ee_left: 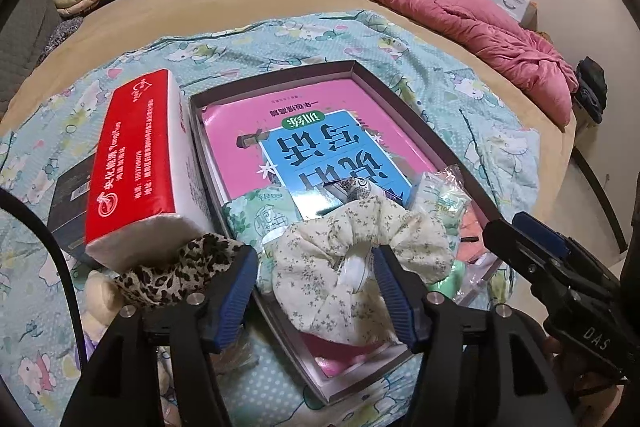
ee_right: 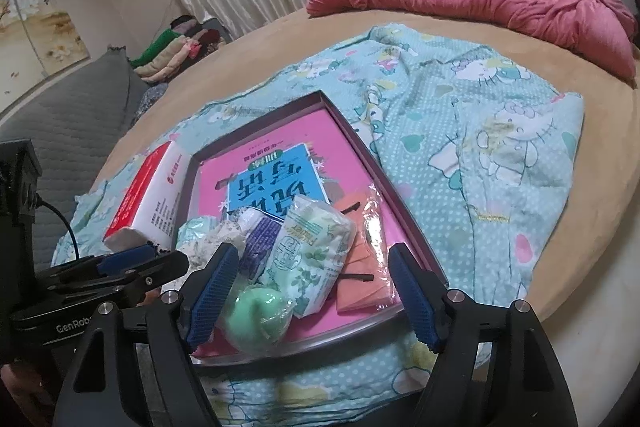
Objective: Organize soft objects
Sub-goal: 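Withdraw both open grippers from the tray back toward the pile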
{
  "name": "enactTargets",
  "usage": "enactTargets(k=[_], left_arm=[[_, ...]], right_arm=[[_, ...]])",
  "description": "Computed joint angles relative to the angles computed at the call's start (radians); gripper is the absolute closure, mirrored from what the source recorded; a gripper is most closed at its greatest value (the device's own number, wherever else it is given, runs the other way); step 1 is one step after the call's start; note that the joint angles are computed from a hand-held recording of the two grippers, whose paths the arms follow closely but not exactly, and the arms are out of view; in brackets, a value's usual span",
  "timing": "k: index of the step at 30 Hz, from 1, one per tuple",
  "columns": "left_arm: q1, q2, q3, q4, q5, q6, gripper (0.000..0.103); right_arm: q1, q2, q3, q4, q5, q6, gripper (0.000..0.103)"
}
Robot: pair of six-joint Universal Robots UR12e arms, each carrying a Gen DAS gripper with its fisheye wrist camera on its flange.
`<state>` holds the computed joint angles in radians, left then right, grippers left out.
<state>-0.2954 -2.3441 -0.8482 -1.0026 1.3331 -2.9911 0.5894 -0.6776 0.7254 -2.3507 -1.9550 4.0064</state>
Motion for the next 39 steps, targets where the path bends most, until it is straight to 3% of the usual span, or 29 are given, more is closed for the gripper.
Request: enactTargets(k=[4, 21, 31, 39], left_arm=[[0.001, 0.013, -0.019, 0.024, 0.009, 0.002, 0.038], [0.017, 0.081, -0.11, 0.078, 0.018, -0.011, 0.032], [0.036, 0.121, -0.16, 0.117, 0.0, -0.025, 0.032], [0.063, 0.145, -0.18, 0.131, 0.005, -0.046, 0.032]], right_arm=[[0.009, 0.005, -0.01, -0.016, -0.055, -0.016, 0.023], [0.034, 0.031, -0.069, -0.051, -0.153, -0.084, 0.021], [0.064, 0.099, -0.232, 0.025, -0.266, -0.158, 0.021], [0.075, 0.156, -0.363, 0.065, -0.249, -0.215, 0.021]])
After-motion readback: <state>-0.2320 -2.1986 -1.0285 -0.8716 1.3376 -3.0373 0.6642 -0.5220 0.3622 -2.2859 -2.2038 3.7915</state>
